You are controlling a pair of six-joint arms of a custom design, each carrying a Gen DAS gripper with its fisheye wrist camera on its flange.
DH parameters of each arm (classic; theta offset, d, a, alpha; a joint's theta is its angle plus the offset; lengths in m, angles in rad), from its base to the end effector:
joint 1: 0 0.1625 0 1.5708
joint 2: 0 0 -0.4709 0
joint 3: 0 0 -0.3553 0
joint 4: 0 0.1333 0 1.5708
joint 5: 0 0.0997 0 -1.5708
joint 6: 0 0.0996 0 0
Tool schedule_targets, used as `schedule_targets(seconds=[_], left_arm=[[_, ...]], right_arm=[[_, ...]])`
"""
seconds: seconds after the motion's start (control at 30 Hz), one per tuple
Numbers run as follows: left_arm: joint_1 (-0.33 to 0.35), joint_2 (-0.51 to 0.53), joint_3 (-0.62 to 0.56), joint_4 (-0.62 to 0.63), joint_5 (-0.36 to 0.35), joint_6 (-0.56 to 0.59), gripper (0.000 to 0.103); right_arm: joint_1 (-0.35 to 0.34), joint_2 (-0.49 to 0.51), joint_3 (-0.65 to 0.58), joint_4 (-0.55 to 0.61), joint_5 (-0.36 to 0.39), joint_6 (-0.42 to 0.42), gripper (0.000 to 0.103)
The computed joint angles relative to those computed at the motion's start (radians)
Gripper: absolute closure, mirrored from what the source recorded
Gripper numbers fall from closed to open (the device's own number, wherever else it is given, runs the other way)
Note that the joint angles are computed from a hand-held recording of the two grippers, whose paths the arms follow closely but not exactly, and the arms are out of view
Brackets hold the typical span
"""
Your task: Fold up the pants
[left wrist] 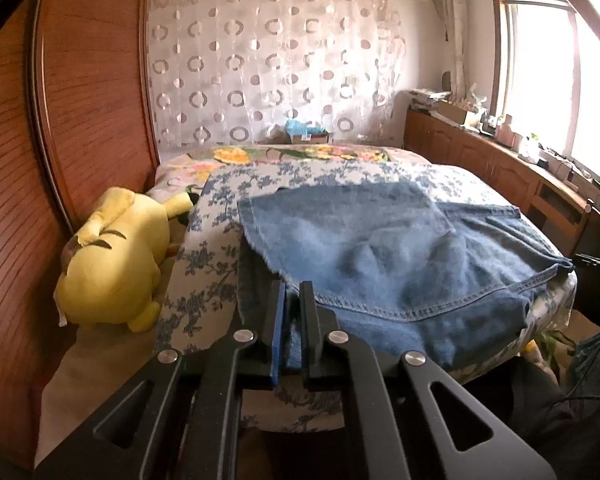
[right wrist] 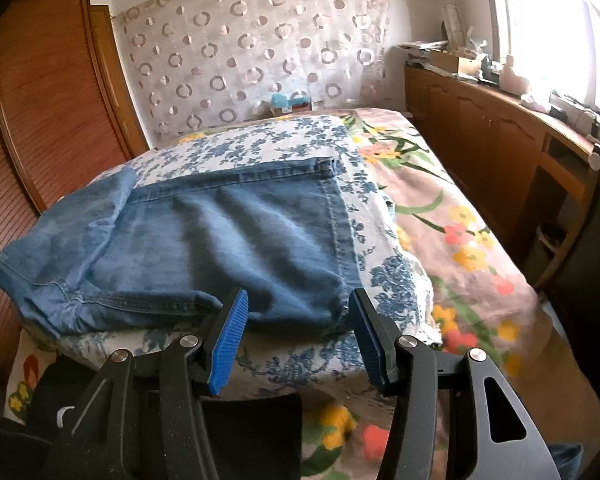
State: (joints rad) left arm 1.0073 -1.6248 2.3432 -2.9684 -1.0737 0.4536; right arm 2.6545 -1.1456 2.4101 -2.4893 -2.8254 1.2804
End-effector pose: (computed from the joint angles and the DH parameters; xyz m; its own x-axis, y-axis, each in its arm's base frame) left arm -0.0473 -0.4133 0.3934 -0.6296 0.4826 -0.6088 0.7693 0.4965 -0.4021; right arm 0.3580 -0.1459 0.1898 -0.7566 0.3000 0.5809 -0.3715 0.5339 -0.7596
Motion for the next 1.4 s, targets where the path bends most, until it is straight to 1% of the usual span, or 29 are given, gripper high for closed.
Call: schedule_targets(seconds=[0.07,0.1,0.13,0.17,0.2,0.23,0.27,0.3,0.33,0.37,0.43,0.5,0.6,0.67,0.83,0.97,1.23,1.33,1.4], left_arm=[[-0.018,-0.006,0.003,-0.008,0.015,0.002,0.094],[-0.023,-0.008,0.002,-0.008,0.017,0.001,0.089],[-0.027,-0.009,0.002,-0.012,0.019,0.003,0.083],[-0.033,-0.008,0.004,-0.022,0.024,0.005,0.081],[-0.039,-0.007,0.006,-0.028,0.023,0.007,0.075],[-0.042,-0.007,0.007,-0.03,0.019,0.007,0.064],[-0.042,-0.004,0.008,-0.033,0.002,0.006,0.057],[-0.043,0.0,0.009,-0.032,-0.008,0.002,0.051],[-0.043,0.003,0.008,-0.029,-0.014,0.0,0.049],[-0.047,0.012,0.009,-0.02,-0.019,-0.004,0.044],[-0.053,0.024,0.014,-0.022,-0.021,-0.009,0.028],[-0.057,0.041,0.021,-0.019,-0.045,-0.022,0.023],[-0.067,0.063,0.029,-0.006,-0.061,-0.037,0.023],[-0.08,0.078,0.042,-0.021,-0.059,-0.042,0.023],[-0.112,0.112,0.067,-0.043,-0.074,-0.044,0.023],[-0.131,0.13,0.086,-0.049,-0.08,-0.051,0.023],[-0.129,0.137,0.101,-0.035,-0.079,-0.062,0.023],[-0.127,0.146,0.099,-0.034,-0.069,-0.072,0.023],[-0.127,0.149,0.098,-0.029,-0.064,-0.081,0.023]], right_arm=[[0.004,-0.004,-0.001,0.006,0.0,0.012,0.049],[0.009,-0.008,-0.002,0.018,-0.001,0.022,0.049],[0.002,-0.004,0.004,-0.012,-0.005,0.001,0.049],[0.004,-0.008,0.004,0.0,-0.005,0.012,0.049],[0.003,-0.012,0.008,0.0,-0.005,0.012,0.049],[0.005,-0.017,0.007,0.012,-0.004,0.022,0.049],[0.002,-0.019,0.011,0.009,-0.006,0.019,0.049],[0.004,-0.026,0.009,0.035,-0.007,0.037,0.049],[0.007,-0.032,0.007,0.059,-0.007,0.053,0.049],[0.011,-0.036,0.006,0.074,-0.007,0.064,0.049],[0.016,-0.046,0.006,0.099,-0.005,0.085,0.049],[0.018,-0.053,0.009,0.107,-0.005,0.095,0.049],[0.016,-0.06,0.017,0.098,-0.004,0.096,0.049],[0.012,-0.064,0.025,0.079,-0.003,0.087,0.049],[-0.004,-0.069,0.024,0.106,-0.013,0.099,0.049],[-0.027,-0.065,0.036,0.053,-0.01,0.067,0.049],[-0.062,-0.043,0.049,-0.017,0.012,0.009,0.049],[-0.065,-0.036,0.039,0.018,0.007,0.018,0.049],[-0.067,-0.034,0.04,0.011,0.003,0.004,0.049]])
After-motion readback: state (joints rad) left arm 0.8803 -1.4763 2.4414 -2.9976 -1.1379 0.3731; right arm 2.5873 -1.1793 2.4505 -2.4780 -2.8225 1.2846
